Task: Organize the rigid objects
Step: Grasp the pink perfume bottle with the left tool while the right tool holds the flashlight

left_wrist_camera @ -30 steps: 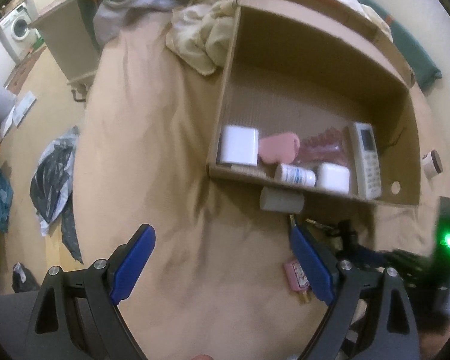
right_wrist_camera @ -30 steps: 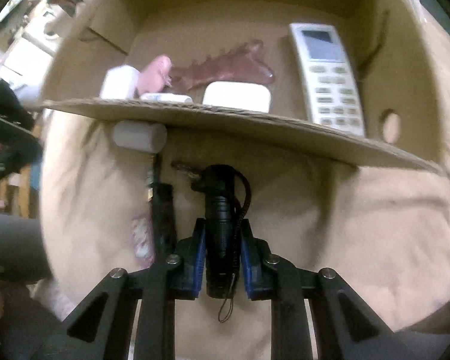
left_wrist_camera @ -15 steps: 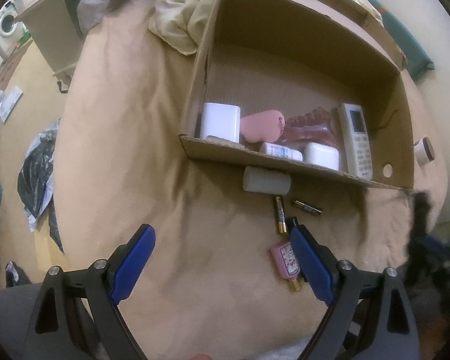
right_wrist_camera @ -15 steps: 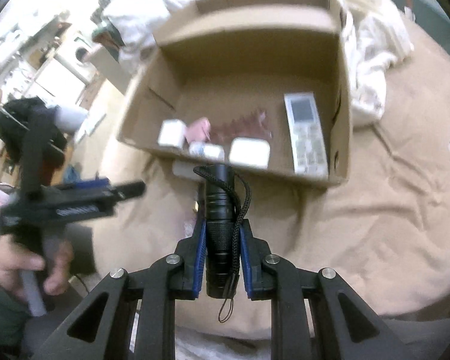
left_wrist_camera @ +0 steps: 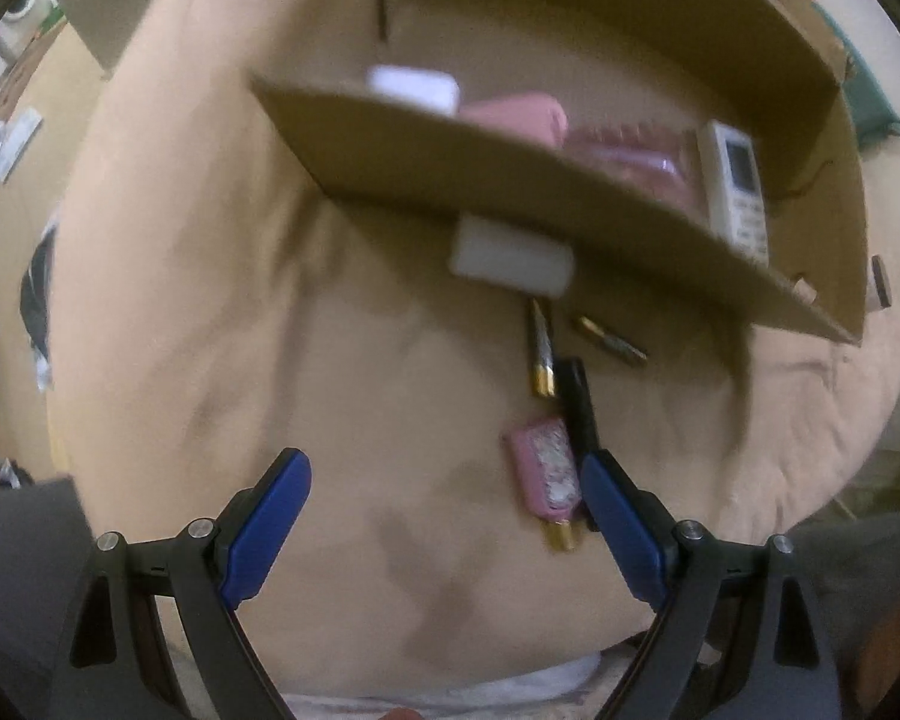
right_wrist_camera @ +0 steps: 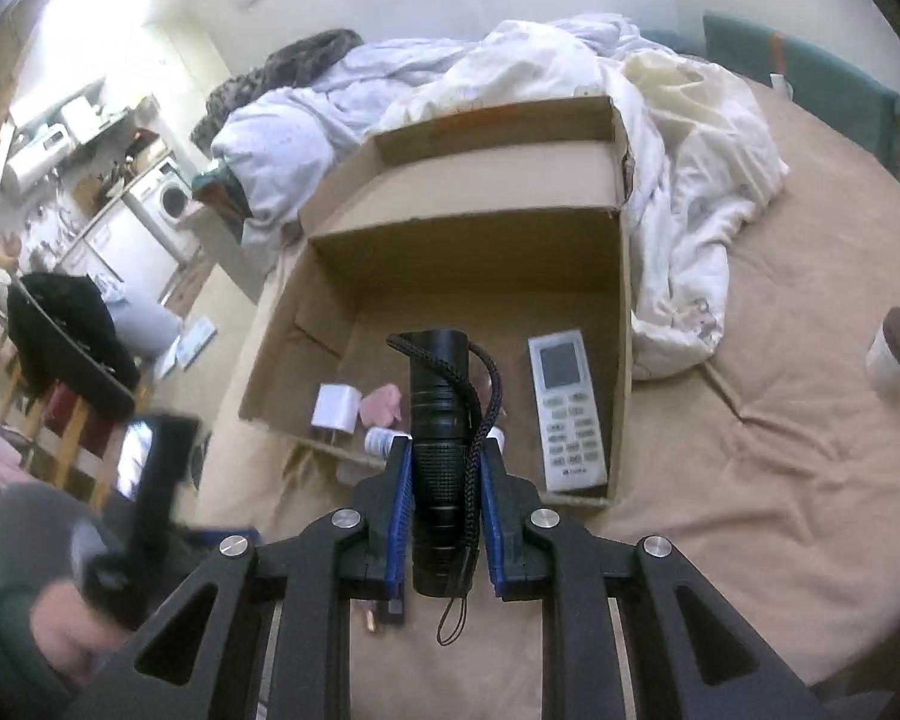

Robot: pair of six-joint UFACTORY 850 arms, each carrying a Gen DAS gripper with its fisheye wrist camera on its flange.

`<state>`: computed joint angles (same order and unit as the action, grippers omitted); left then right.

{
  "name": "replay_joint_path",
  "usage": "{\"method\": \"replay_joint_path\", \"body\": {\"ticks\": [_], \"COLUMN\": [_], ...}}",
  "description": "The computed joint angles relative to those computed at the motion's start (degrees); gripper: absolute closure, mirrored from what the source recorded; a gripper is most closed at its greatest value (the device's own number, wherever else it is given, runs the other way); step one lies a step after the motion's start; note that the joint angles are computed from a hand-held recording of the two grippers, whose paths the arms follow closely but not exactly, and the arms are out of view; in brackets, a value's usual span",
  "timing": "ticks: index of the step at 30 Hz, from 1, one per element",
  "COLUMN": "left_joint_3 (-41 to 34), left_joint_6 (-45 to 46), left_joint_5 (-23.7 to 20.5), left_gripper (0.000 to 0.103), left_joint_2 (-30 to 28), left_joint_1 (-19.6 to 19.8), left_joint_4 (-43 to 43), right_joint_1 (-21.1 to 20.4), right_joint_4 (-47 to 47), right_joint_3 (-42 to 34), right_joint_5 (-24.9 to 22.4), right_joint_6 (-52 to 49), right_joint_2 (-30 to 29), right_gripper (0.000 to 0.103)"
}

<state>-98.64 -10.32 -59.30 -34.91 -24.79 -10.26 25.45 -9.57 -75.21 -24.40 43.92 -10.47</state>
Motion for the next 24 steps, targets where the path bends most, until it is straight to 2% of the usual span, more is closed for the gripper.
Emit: {"method": "replay_joint_path", "body": {"ticks": [11,12,14,15,21,24], "left_joint_3": [-1.59,-1.6,-1.38,-1.2,0.58,2.11], "left_joint_6": [-9.59,-10.37,-11.19,-11.52,-9.35,-10.47], "left_joint_5": [-2.47,-2.19,-1.39,-1.17,-0.45,0.99], "left_gripper": [0.013,0.015,0.026,0.027,0.027,0.027], "left_joint_2": [-3.33,-3.44,-3.3,-3.24,-0.87,0.65], "left_joint_1": [-4.36,-4.66,-5.17,-5.69,-4.8,-4.58], "left_joint_4": [5.04,5.45,6.26,7.03,3.34,6.27], "right_joint_1": [-0.58,-0.63,-0.81,-0.91,-1.21,-1.09], "right_joint_4": [7.36,7.58,8.29,8.84,11.32,10.71], "right_joint_3": [1.01,1.08,1.15,1.2,1.2,1.06], "right_joint_5": [1.75,1.94,2.11,2.15,1.82,1.66], "right_joint_6": [-7.9,-7.96,-8.49,-8.93,-10.98,-10.61], "right_joint_2": [1.22,1.34,1.49,1.54,1.48,1.4], "right_gripper": [0.081,0.081,0.081,0.081,0.081,0.081]}}
